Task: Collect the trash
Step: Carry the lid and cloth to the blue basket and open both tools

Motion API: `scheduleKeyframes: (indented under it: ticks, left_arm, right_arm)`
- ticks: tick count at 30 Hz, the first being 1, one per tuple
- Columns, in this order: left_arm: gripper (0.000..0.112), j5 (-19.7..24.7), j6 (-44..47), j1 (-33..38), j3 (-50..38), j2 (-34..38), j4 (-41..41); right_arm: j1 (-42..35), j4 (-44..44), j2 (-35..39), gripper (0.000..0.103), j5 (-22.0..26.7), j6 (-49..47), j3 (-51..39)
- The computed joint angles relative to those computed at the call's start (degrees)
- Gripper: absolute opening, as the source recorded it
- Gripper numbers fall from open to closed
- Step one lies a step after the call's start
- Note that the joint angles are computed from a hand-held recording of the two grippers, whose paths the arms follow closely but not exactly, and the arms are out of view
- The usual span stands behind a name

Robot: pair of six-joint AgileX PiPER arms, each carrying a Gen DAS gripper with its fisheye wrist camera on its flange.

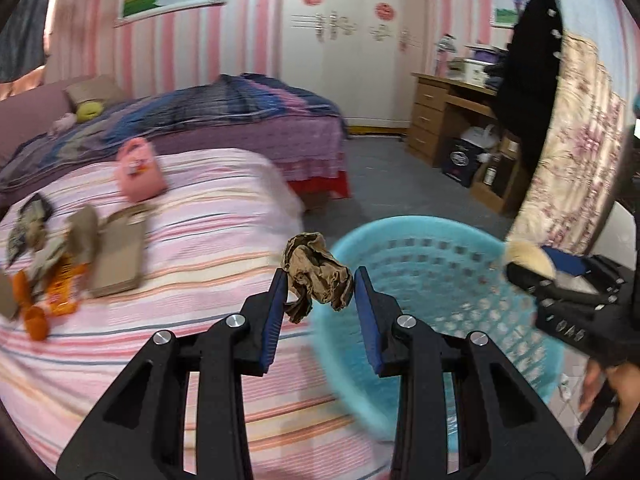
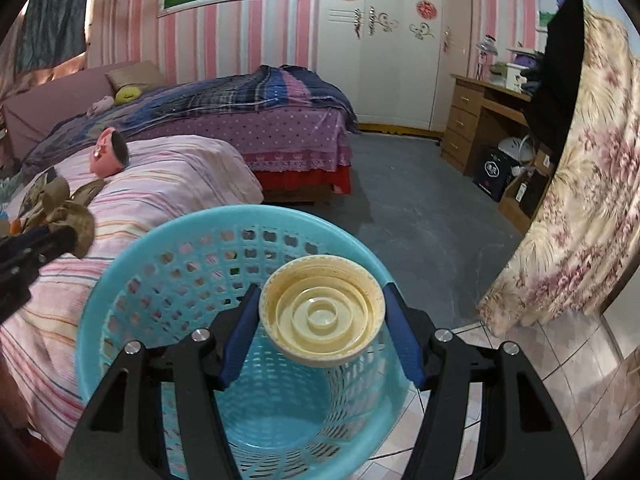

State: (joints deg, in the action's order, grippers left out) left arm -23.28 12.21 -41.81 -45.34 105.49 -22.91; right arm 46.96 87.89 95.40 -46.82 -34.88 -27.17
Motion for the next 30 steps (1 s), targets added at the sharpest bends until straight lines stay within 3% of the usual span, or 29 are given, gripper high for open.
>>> scheduleKeyframes:
  ticks: [4,6,8,13,20,24,30]
  left_arm:
    - [0.038,2.07,5.18,-3.05,-5.04,2.85,-4.87]
    - [0.049,3.59,4.87,-3.00,-6.85,3.82,-4.10]
    - [0.067,3.08,8.24,-3.25,-7.56,4.38,-7.19]
    - [0.085,0.56,11.46,-1.59,-5.03,3.13,-10.05]
    - [0.095,-0.98,6.01,3.88,0.27,-0.04,-4.98]
    - [0.097,-1.51,4.11,7.38,3.52,-2.87,-1.87]
    - [0.097,-0.65,-2.18,15.86,8.32,-8.91,7.95]
  right_arm:
    - [-0.73,-0.88,-0.44,0.061,0.05,1.91,1.55]
    - [-1.04,-1.65,-0.77,0.061,0.05,3.47,2.17]
    - [-0.94,-1.76,-1.11,0.061,-0.30,4.16,2.67]
    - [-0.55,-2.02,-0.05,0.061,-0.54,4.42,1.86]
    - [-0.13,-1.64,1.60,0.062,-0.67,3.48,-0.46]
    - [1.12,1.34,2.67,0.081,-2.24,0.55,-3.79]
    - [3.85,6.09,4.05,0.087,-4.31,-6.12,-10.64]
